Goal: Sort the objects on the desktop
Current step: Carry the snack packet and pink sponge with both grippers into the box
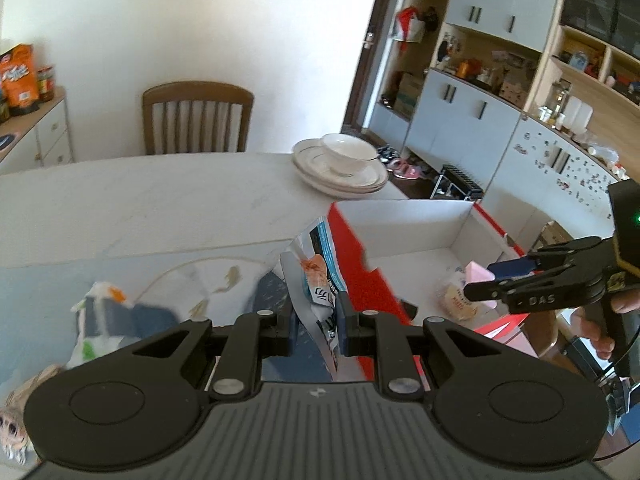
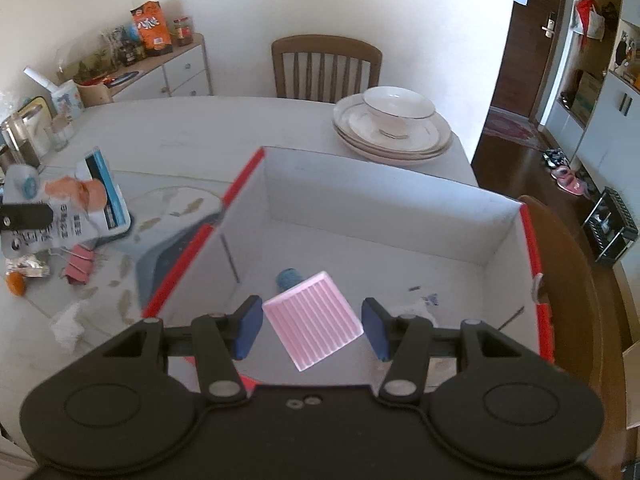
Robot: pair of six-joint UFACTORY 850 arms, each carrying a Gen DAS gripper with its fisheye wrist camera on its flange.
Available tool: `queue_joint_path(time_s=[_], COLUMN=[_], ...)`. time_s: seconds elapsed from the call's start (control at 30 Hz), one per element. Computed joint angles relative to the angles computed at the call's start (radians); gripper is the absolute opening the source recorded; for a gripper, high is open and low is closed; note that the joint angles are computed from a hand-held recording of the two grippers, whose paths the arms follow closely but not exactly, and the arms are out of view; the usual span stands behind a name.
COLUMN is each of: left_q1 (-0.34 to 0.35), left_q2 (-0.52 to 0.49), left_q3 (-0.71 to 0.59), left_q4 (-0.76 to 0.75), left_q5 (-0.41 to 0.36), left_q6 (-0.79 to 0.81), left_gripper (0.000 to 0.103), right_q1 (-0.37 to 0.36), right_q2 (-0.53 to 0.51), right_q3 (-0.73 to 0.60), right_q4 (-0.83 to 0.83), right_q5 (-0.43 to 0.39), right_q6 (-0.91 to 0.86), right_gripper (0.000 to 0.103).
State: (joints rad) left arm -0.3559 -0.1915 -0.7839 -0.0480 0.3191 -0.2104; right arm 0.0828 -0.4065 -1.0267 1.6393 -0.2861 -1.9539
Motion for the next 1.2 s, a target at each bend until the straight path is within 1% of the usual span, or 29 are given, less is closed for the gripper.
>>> queue_joint_path(time_s=[0.4,0.6,0.73,0.97,1.03,1.07,1.17,1.2], left_q1=[-0.041,-0.061,-0.072,-0.089,-0.092,-0.096,-0.108,-0.11], left_q2=[-0.098,-0.165,-0.221,-0.338,-0.373,-0.388,-0.426,-0.441], left_q3=[-0.136,-0.219,-0.285,-0.421,-0.464,-0.484,-0.531,-0.55], left_q4=[0.119,0.197,0.273,0.377,0.422,0.392,0.257,0.245], left_q5=[-0.016,-0.035,-0.066,-0.146,-0.177,-0.191,-0.223,-0.238], left_q6=[-0.039,-0.071,-0.131,-0.219,-0.249,-0.211,-0.031,-0.012], left_gripper=[0.017,0.017,0.017,0.017,0.017,0.017,0.017,0.017], right_q1=[-0.031,-0.04,-0.044,-0.042,-0.038,-0.036,-0.031,-0.031], right_q2=[-0.048,-0.068,-0.089,-0.119,-0.128,-0.133,-0.151,-0.157], right_q3=[-0.045,-0.065,-0.086,-0.121,-0.126,-0.13,-0.143,-0.148], right_q4=[-0.083,-0.106,-0.131,-0.306,-0.322,-0.328,-0.375,-0.4], right_q5=[0.008,0.015,0.028,0.014,0.016,0.017,0.017,0.011], right_q6=[0.065,0.078,0.087,0.214,0.218,0.217,0.251,0.272], right_gripper=[0.054,0.054,0.054,0.054,0.054,0.054,0.054,0.054])
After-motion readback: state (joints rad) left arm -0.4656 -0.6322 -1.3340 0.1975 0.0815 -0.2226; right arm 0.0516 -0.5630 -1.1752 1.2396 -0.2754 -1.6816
